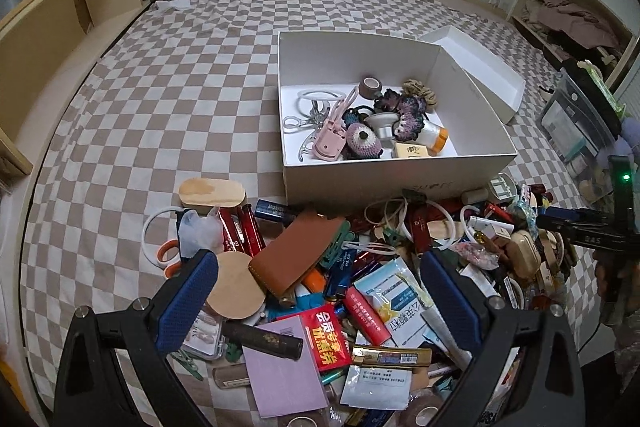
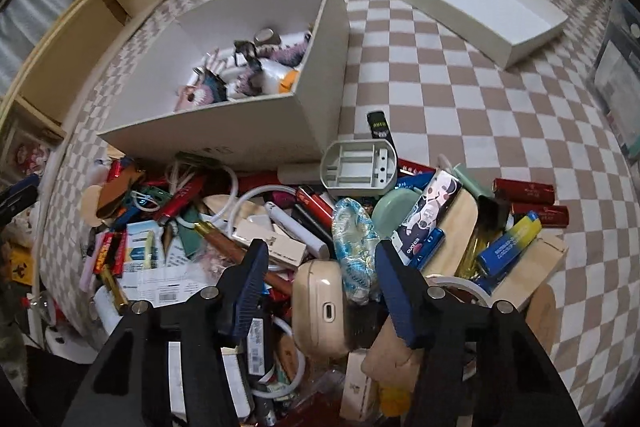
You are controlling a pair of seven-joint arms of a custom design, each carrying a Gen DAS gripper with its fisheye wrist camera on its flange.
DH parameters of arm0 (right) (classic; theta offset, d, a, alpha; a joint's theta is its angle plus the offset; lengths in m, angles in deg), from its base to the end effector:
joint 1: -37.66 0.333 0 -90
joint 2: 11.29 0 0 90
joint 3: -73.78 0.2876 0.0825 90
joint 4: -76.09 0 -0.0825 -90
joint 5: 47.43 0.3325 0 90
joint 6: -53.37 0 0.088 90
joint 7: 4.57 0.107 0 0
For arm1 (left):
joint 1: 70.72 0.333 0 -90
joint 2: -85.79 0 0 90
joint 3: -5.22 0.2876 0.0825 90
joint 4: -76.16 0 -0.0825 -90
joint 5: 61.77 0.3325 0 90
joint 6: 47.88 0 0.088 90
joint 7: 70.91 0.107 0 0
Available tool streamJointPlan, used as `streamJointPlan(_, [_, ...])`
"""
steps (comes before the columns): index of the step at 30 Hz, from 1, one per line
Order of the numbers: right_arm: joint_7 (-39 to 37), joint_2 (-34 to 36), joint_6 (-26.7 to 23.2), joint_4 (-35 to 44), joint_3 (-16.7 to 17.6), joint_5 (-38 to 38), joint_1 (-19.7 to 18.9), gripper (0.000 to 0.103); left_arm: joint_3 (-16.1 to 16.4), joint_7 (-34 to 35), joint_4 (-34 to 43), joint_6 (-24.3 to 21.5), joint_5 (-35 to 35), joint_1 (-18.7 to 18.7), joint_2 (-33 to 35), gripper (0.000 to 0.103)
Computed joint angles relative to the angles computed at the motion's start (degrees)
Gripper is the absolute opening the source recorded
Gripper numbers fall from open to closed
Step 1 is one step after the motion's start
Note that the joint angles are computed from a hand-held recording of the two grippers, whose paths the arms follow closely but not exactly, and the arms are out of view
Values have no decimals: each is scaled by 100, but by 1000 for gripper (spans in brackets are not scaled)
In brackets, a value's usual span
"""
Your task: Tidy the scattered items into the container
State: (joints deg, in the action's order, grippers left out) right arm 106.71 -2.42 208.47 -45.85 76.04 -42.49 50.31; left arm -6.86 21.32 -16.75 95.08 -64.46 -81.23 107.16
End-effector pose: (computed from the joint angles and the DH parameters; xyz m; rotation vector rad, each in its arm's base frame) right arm 0.5378 0.1395 0.3882 -1.7462 2.0998 -0.1938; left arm 0.6039 -0.2304 0.4621 -1.6159 2.3577 -0.6995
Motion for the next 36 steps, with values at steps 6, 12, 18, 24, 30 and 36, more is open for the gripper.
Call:
streamJointPlan(6, [527, 318, -427, 350, -185, -923, 153, 56, 30, -65, 209, -220, 56, -25, 208, 101])
streamJointPlan(12, [672, 623, -813, 622, -261, -1284, 191, 44, 74, -204, 553, -555, 167, -98, 523, 101])
streamJointPlan(18, [636, 628, -798, 581, -228, -1197, 33, 21, 159, -339, 880, -770, 407, -168, 804, 101])
streamJointPlan(24, [161, 271, -224, 196, -143, -588, -193, 17, 178, -357, 1152, -913, 448, -128, 1020, 91])
streamJointPlan(30, [-565, -307, 558, -322, 37, 710, -429, 14, 143, -143, 1384, -901, 456, -85, 1215, 89])
streamJointPlan(36, [-1520, -635, 1003, -453, 148, 2238, -319, 14, 90, 409, 1660, -693, 439, -36, 1546, 89])
